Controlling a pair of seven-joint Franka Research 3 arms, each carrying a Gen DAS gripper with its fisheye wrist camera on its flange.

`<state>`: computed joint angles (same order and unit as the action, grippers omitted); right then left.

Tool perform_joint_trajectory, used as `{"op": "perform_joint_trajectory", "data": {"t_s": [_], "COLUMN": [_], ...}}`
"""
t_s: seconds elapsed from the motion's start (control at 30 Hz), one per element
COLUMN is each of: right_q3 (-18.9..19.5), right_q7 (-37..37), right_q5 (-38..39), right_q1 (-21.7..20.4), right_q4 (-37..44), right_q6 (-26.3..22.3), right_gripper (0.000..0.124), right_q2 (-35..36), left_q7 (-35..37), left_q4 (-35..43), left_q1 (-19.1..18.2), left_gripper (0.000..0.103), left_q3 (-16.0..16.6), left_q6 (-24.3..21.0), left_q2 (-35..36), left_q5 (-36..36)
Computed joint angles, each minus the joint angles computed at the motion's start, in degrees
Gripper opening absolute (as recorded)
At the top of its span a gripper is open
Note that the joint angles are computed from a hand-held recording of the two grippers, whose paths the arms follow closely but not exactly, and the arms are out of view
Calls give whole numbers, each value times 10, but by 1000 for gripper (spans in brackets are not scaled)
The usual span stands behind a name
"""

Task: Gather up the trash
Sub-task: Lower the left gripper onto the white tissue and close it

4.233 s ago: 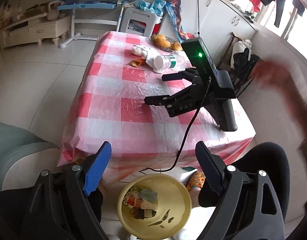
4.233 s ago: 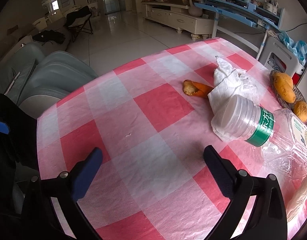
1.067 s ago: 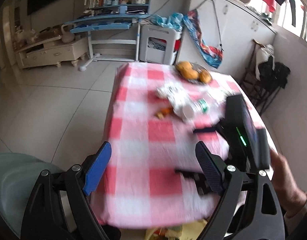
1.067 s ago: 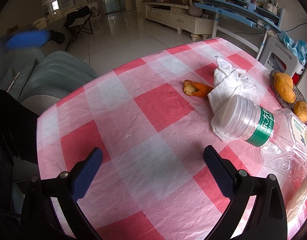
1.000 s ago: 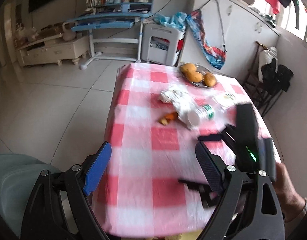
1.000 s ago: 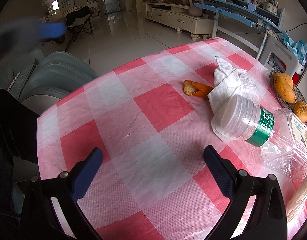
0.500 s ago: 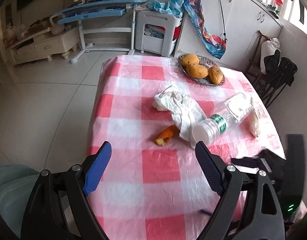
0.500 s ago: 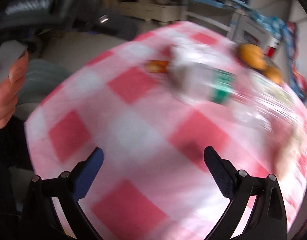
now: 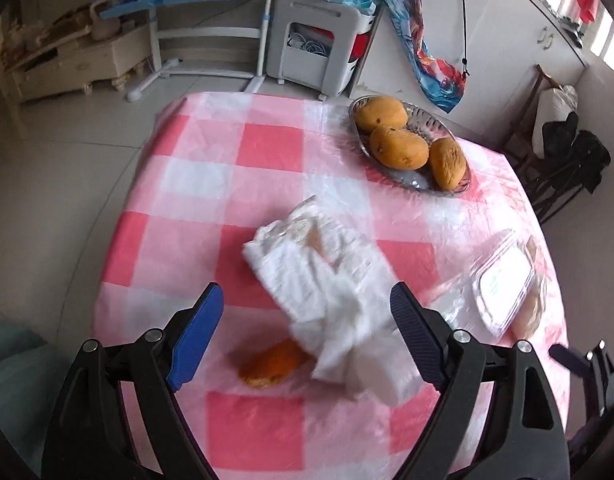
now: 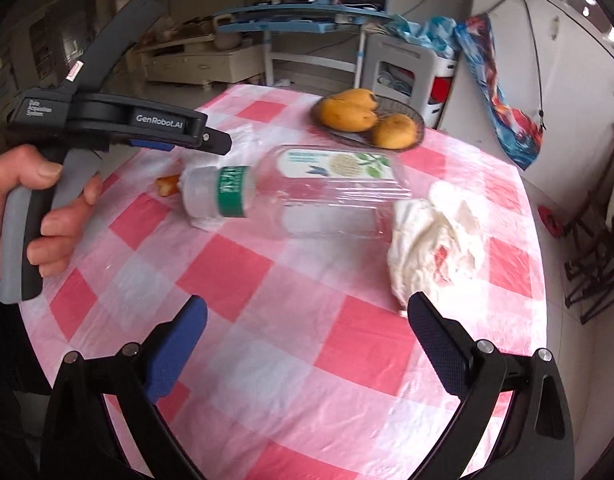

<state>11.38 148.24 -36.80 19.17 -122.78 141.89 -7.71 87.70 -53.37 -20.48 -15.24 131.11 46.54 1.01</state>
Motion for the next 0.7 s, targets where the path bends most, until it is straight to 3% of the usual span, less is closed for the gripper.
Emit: {"op": "perform_joint_trajectory", "data": {"t_s": [0.07,0.13,0.17,0.2,0.27,0.5,0.63,0.7], "right_q3": [-2,-3,-3,-1,2,-1,-6,-8], "right_q7": [0,-1,-3,-2,-2,-28,-43,-43], "right_q5": [3,5,5,4,2,29,42,28], "right_q1": [-1,-1,-1,1,3,18,32,40], "right_q4": [-1,-4,-2,-5,-3,19,37,51], "right_q6": [8,19,21,21,23,60,95,107], "right_gripper": [96,96,96,96,96,96,96,96], "right_q2": [1,3,5,1,2,30,56,69], "left_q7": [3,0,-5,-10,-8,83,108,109], "left_q4": [19,42,51,46,8,-184,-245,-258], "left_q1": [-10,-17,-16,-12,3,105,134,143], "left_gripper": [62,38,20,13,7,6,6,6], "left_q3": [5,5,4,0,-10,-92,-102,-102], "left_q6": [-6,-23,-31,-28,3,193,256,267], "left_q2": [12,28,34,33,11,-117,-163,-174], "left_q5": [11,11,7,-3,-20,-143,-184,-196]}}
